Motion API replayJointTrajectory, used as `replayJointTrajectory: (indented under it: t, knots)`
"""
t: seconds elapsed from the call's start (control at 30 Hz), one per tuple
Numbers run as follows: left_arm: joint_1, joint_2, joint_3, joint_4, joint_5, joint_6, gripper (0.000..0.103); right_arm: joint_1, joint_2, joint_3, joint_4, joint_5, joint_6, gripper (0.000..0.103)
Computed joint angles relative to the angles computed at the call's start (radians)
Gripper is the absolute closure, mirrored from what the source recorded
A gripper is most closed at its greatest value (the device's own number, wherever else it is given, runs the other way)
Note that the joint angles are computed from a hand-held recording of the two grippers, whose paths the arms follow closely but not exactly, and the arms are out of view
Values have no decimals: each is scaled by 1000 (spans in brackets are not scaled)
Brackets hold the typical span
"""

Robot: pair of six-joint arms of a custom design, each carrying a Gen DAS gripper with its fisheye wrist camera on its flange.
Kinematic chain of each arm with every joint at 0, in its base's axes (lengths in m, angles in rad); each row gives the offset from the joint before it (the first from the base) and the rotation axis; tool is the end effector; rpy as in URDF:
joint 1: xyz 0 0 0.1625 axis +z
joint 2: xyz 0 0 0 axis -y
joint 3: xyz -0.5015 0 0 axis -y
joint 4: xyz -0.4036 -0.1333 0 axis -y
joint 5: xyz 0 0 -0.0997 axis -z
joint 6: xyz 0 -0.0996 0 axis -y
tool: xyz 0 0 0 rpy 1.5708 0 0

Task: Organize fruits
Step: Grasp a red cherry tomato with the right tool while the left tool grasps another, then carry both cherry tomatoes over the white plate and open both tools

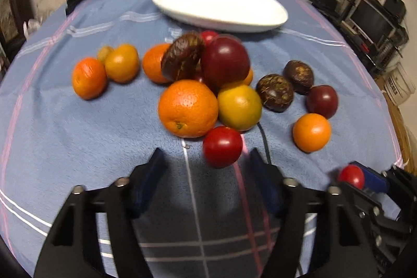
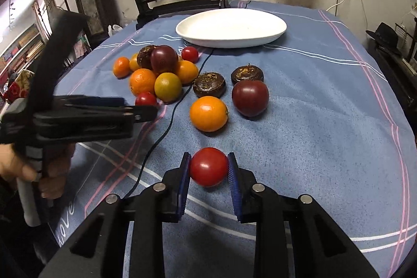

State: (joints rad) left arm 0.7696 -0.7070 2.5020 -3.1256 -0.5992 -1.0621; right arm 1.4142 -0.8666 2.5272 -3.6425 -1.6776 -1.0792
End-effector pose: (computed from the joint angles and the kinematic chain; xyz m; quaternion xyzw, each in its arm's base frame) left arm -0.1194 -0.4158 0.0165 -0.0587 0.8777 -0.3089 0.3615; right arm 0.0558 -0.4335 0.0918 0.4254 -0.8802 0.1359 0.1607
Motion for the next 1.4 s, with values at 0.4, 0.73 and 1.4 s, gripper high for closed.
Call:
replayJointTrajectory:
  t: [0.4,0.73,1.4]
  knots:
    - [-35,-18,101,-199,-56,67,76,31,-14,-17,21,13,-18,75]
    - [8,-145,4,-290,113,406,76,198,43,-225,93,43,89,75]
    - [298,-39,-409,-102,68,648,25,259,294,-607,303,-193,251,54]
